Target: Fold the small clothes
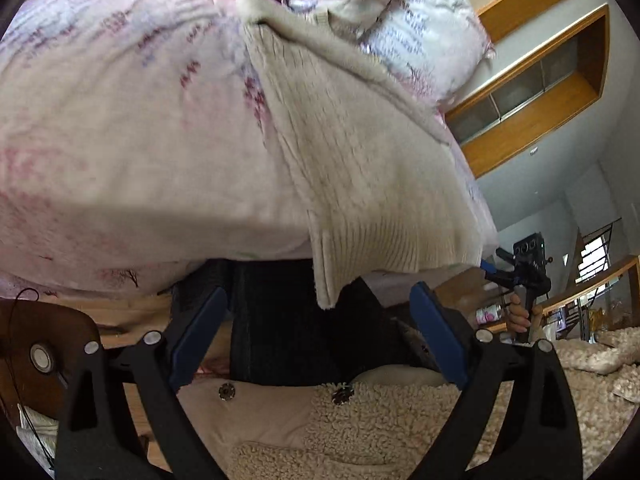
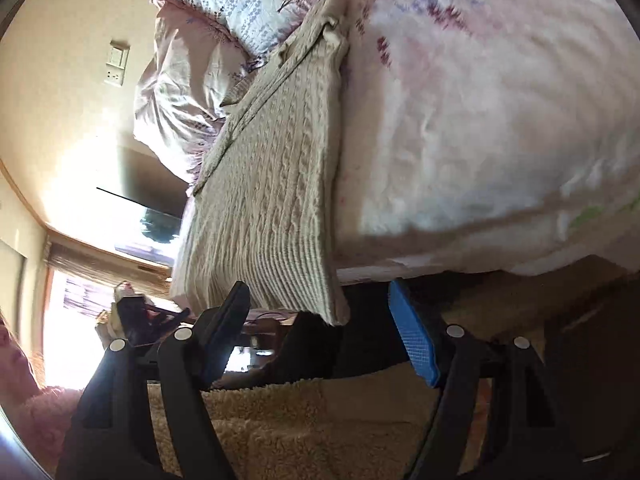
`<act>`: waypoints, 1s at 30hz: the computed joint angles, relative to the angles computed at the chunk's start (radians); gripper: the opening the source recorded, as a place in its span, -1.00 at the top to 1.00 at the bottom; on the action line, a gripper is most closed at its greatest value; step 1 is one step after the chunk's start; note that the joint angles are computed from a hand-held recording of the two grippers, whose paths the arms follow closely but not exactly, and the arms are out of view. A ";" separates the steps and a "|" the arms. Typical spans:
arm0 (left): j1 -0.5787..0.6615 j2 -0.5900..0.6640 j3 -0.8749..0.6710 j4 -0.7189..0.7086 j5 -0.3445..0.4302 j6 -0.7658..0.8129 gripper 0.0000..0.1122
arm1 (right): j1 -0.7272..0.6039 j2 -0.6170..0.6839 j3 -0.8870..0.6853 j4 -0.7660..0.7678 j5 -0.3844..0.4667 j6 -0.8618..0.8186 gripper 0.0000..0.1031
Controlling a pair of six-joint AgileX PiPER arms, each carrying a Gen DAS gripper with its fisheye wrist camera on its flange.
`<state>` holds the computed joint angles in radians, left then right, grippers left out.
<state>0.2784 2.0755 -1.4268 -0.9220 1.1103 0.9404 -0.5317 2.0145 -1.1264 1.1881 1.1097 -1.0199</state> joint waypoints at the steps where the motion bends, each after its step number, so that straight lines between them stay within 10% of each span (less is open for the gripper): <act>1: -0.013 0.014 -0.007 -0.006 0.006 -0.005 -0.62 | 0.011 0.013 -0.003 0.010 0.000 -0.007 -0.41; 13: -0.064 0.109 -0.058 -0.092 0.057 -0.125 0.61 | 0.055 0.064 -0.009 0.122 0.068 -0.138 0.78; 30: -0.067 0.066 -0.164 -0.129 0.078 -0.156 0.88 | 0.104 -0.047 -0.060 0.235 0.029 -0.196 0.84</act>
<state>0.2119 2.1418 -1.5909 -1.0510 1.1879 0.7840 -0.4278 1.9670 -1.1865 1.4234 1.1383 -1.2159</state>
